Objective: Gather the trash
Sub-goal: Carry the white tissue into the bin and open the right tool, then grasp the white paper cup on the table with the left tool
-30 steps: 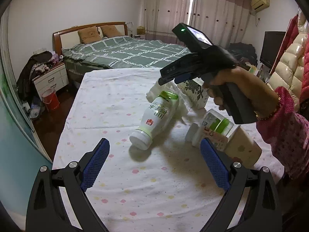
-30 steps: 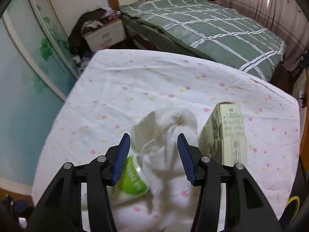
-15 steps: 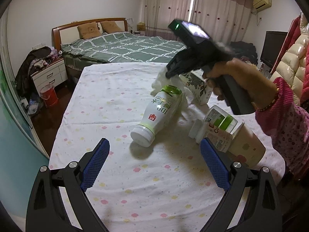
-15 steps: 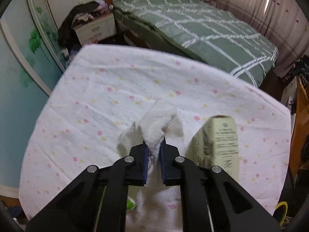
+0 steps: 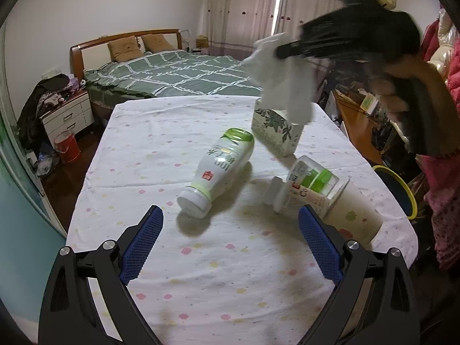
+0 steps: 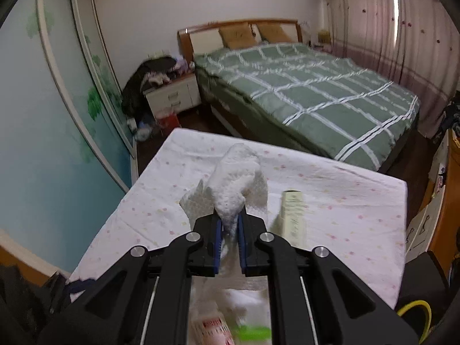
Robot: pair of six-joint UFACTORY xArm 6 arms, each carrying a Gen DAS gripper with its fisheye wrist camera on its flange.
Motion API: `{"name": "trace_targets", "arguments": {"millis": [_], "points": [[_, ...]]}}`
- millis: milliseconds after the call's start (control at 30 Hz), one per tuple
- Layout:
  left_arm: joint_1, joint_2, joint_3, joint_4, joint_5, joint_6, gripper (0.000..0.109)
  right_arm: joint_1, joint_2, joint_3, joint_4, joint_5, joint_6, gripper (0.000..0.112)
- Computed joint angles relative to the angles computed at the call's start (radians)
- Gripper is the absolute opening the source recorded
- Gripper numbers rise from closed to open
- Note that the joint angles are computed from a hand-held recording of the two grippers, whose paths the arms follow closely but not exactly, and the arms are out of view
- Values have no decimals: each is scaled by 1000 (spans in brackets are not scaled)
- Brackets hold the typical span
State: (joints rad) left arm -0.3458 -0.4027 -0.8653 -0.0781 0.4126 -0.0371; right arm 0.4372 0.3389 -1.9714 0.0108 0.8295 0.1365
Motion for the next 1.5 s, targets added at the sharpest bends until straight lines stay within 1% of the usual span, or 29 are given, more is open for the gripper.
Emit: {"name": "trace_targets", "arguments": {"millis": [167,233,333,467,567,700,800,933,1067,1133,1200,1333,1467,1500], "points": [[-29,11,-12,-14,2,7,93,-48,-279,385,-34,-162,50,9],[-46,18,-20,-12,2,5,93,-76,-369,504,-55,-202,82,9],[-67,27,-30,-20,2,16,93,-145,-524,696,-102,-250,151,9],[-110,55,-55,-19,2,26,93,-248,-678,877,-171,-272,240,9],[-140,77,-74,-52,7,59,93,-336,-759,974,-161,-271,261,10],[-186,100,-98,-31,-2,58,93,-467,-850,1093,-167,-267,287,10],[-219,109,-113,-30,-1,71,93,-554,-874,1155,-153,-276,278,10],[-260,127,-139,-31,1,92,93,-633,-887,1218,-154,-289,273,10],[-290,137,-154,-13,-1,99,93,-666,-869,1251,-122,-298,250,10],[-302,146,-166,-26,6,113,93,-676,-852,1255,-107,-303,239,10],[-311,155,-178,-59,14,143,93,-688,-835,1263,-63,-310,202,14],[-323,166,-189,-52,17,155,93,-706,-825,1277,-16,-329,170,32],[-326,182,-202,-111,25,230,93,-711,-828,1287,-4,-340,163,35],[-325,185,-204,-114,26,238,93,-712,-831,1291,-2,-343,162,38]]}}
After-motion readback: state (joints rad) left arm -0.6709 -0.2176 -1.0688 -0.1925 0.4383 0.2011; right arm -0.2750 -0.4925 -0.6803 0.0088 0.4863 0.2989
